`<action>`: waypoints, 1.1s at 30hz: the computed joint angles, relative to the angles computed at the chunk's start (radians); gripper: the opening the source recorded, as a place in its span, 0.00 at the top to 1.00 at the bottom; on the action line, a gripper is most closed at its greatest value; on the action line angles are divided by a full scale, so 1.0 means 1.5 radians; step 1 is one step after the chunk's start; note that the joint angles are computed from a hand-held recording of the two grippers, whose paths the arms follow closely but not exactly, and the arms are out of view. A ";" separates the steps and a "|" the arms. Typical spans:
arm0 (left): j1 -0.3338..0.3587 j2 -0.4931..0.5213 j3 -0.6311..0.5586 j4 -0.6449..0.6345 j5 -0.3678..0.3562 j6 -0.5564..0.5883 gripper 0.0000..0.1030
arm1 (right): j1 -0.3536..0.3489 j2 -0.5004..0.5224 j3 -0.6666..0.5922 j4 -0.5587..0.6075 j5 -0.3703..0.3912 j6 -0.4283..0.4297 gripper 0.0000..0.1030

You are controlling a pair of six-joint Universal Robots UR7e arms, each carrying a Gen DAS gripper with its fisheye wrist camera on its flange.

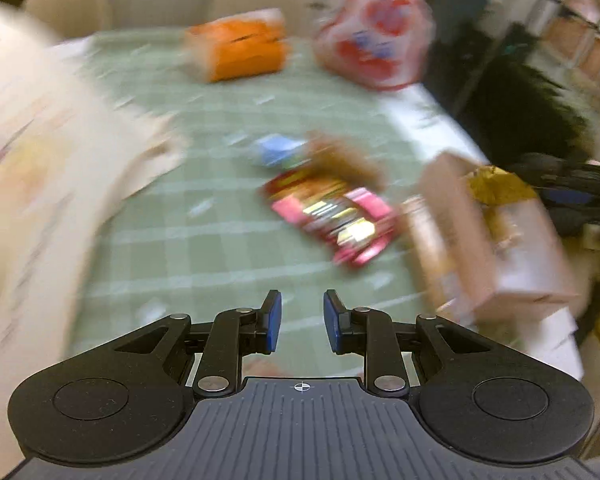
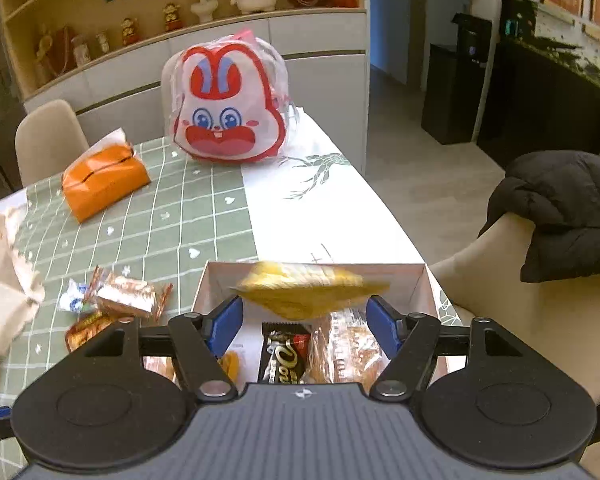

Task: Organize snacks
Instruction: 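Carry small snack into pink box with left gripper while right gripper drops yellow bag, then grasp the long wrapped biscuit stick with the left gripper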

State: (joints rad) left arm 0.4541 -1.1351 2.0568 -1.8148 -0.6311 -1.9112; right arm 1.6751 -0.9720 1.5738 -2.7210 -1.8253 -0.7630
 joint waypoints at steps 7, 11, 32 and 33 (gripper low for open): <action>-0.038 -0.046 0.058 0.033 -0.084 -0.187 0.74 | -0.027 -0.087 0.096 0.000 0.029 -0.053 0.27; -0.041 -0.029 0.068 -0.012 -0.095 -0.179 0.74 | -0.046 -0.161 0.173 0.034 0.048 -0.091 0.27; -0.065 0.019 0.087 -0.170 -0.096 -0.007 0.74 | -0.051 -0.288 0.410 0.087 0.055 -0.198 0.31; -0.064 0.018 0.089 -0.170 -0.100 -0.003 0.74 | -0.049 -0.281 0.409 0.077 0.060 -0.197 0.38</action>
